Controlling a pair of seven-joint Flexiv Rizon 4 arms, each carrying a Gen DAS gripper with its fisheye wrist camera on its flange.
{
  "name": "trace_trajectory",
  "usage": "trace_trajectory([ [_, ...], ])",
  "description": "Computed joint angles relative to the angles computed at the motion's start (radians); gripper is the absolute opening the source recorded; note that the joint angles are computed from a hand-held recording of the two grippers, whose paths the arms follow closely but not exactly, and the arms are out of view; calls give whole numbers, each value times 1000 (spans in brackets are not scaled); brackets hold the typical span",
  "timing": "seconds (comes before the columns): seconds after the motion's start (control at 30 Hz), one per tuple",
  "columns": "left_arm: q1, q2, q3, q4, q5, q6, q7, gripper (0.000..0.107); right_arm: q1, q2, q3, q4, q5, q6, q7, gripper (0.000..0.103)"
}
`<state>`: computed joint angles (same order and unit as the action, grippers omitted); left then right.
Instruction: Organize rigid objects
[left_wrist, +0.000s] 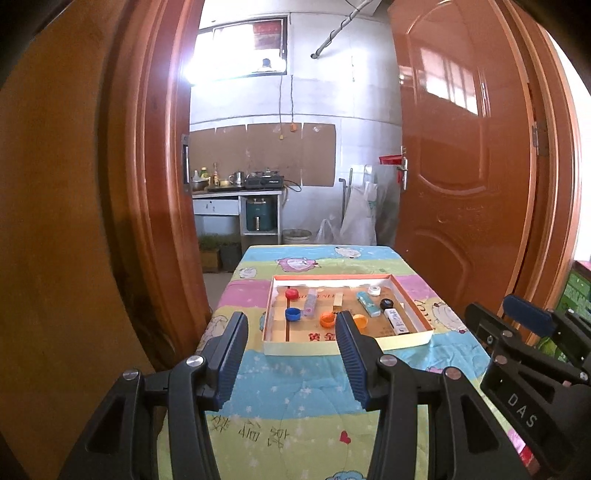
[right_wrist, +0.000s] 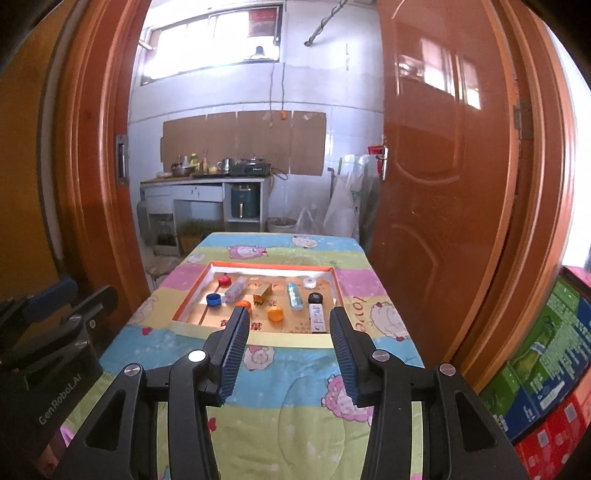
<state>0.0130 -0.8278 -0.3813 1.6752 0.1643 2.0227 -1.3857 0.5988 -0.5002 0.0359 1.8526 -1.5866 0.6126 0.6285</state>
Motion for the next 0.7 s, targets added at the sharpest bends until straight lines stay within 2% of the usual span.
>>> trace_trajectory([
  [0.2,11,9,-5,30,27,34,-13,49,9,17,9,20,-3,-27,16,47],
  [0.7,22,19,-13,48,58,27,-17,49,15,25,23,36,-5,-53,38,47],
])
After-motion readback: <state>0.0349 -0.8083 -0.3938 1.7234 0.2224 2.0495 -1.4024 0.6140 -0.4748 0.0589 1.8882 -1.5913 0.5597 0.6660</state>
